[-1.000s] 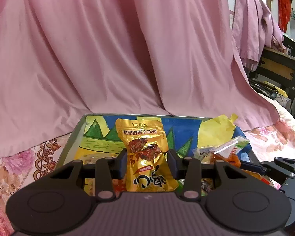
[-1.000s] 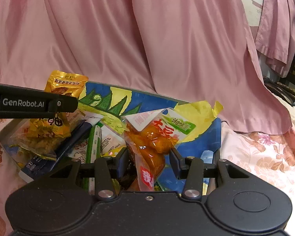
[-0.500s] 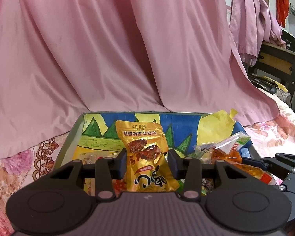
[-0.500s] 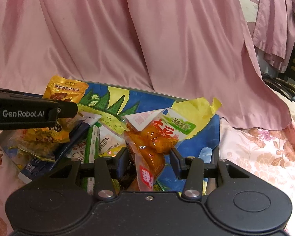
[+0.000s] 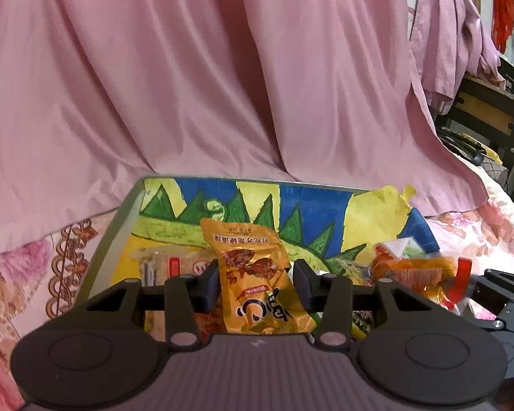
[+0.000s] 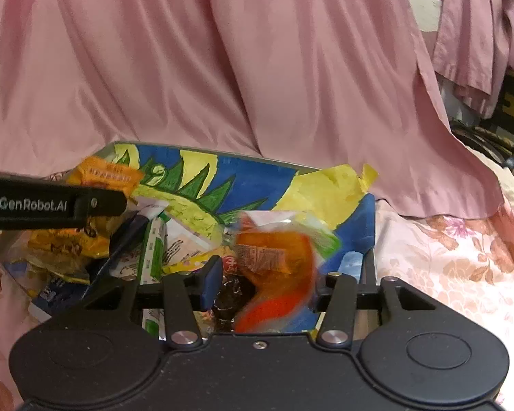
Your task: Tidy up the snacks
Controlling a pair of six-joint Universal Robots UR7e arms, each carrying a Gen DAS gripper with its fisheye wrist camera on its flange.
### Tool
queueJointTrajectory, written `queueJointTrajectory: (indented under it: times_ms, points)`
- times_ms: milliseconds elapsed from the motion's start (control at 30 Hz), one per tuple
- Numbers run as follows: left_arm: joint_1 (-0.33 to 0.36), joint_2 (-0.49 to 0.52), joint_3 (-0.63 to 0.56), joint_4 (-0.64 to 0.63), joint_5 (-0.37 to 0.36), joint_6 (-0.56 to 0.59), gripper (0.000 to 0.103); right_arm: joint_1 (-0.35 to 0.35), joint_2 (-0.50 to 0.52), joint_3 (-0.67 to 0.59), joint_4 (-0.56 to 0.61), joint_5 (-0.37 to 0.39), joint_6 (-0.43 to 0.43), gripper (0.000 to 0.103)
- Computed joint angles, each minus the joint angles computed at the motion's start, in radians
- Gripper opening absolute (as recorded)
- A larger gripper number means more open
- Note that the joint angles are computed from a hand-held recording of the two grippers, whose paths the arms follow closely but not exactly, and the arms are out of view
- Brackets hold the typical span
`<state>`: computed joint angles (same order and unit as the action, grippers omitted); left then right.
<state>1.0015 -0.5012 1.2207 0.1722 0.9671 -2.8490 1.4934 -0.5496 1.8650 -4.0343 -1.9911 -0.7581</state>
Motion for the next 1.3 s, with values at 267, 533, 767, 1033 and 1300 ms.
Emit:
queueJointTrajectory:
  times_ms: [267, 533, 767, 1033, 1300]
  points:
    - [-0.007, -0.014, 0.015, 0.014, -0.008, -0.051, 0.058, 0.002, -0.041, 0.044, -0.014, 0.012, 0.064, 0.062]
    - [-0.038, -0.1, 0.125, -0.07, -0.039, -0.089, 0.082, 0.022, -0.085, 0.117, -0.103, 0.033, 0.079, 0.082]
    - [-0.075, -0.186, 0.237, -0.157, -0.082, -0.092, 0.097, 0.045, -0.123, 0.196, -0.191, 0.047, 0.082, 0.091]
    - [-0.119, -0.286, 0.389, -0.27, -0.16, -0.123, 0.103, 0.069, -0.15, 0.285, -0.298, 0.061, 0.091, 0.1]
    - [-0.2, -0.371, 0.563, -0.347, -0.277, -0.113, 0.103, 0.098, -0.164, 0.412, -0.398, 0.045, 0.132, 0.102]
